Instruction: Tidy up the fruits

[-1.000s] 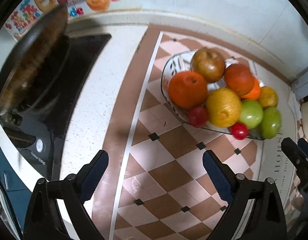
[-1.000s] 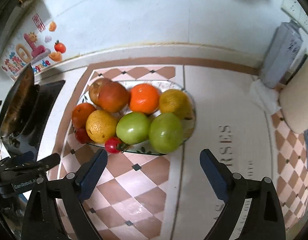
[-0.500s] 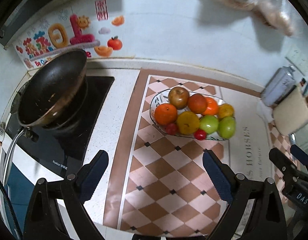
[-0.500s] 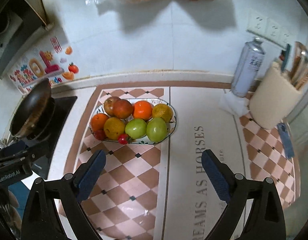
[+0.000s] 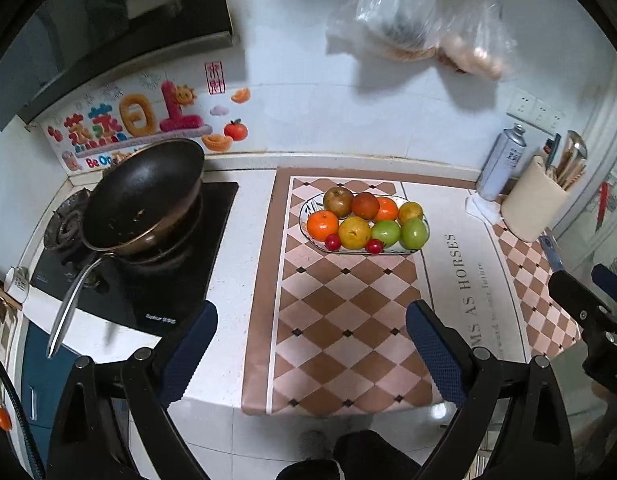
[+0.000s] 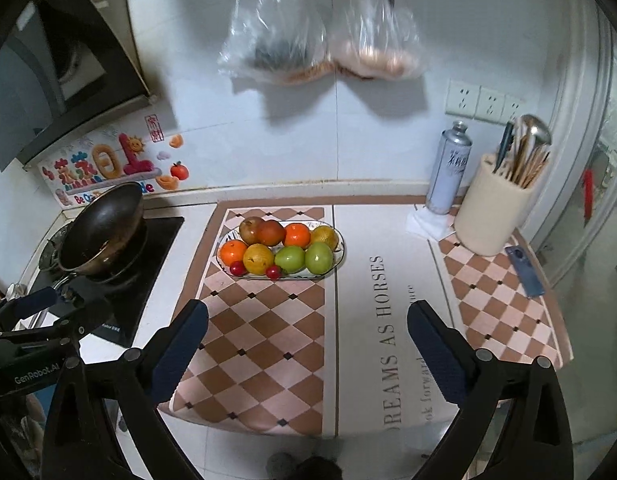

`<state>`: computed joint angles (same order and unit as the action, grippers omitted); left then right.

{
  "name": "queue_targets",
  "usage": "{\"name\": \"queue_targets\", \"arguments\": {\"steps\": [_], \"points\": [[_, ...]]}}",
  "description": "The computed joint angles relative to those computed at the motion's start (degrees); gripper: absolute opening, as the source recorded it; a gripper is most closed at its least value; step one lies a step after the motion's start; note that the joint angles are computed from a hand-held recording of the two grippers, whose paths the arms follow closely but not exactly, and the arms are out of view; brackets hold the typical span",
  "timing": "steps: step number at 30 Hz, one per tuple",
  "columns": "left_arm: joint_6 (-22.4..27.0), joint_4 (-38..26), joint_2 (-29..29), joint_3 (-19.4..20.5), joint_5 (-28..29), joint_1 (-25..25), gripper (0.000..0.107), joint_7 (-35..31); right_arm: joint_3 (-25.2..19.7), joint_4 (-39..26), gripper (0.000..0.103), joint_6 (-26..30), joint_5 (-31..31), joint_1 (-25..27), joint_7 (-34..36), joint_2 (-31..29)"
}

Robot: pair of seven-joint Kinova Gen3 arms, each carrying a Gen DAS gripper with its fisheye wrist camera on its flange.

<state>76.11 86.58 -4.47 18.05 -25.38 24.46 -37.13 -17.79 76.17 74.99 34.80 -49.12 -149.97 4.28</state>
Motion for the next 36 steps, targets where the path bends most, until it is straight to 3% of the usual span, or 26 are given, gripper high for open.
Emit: {"name": "queue_targets", "arguments": {"steps": [9, 21, 36], "points": [[5.38, -1.81, -3.14, 4.74, -2.61, 1.11, 0.097, 5.42, -3.90, -1.58, 0.102, 5.09, 0.89, -1.77, -0.61, -3.65], [9.87, -4.70, -2.80, 8.72, -5.02, 3.39, 0.097, 10.76, -6.80, -1.89, 0.103, 6.06, -0.21, -0.13, 0.76, -6.37], [7.33, -4.69, 1.86, 3.24, -6.42, 4.97, 0.102, 9.77, -2.42, -0.25, 0.103, -1.09, -4.42, 5.17, 5.11, -3.45]]}}
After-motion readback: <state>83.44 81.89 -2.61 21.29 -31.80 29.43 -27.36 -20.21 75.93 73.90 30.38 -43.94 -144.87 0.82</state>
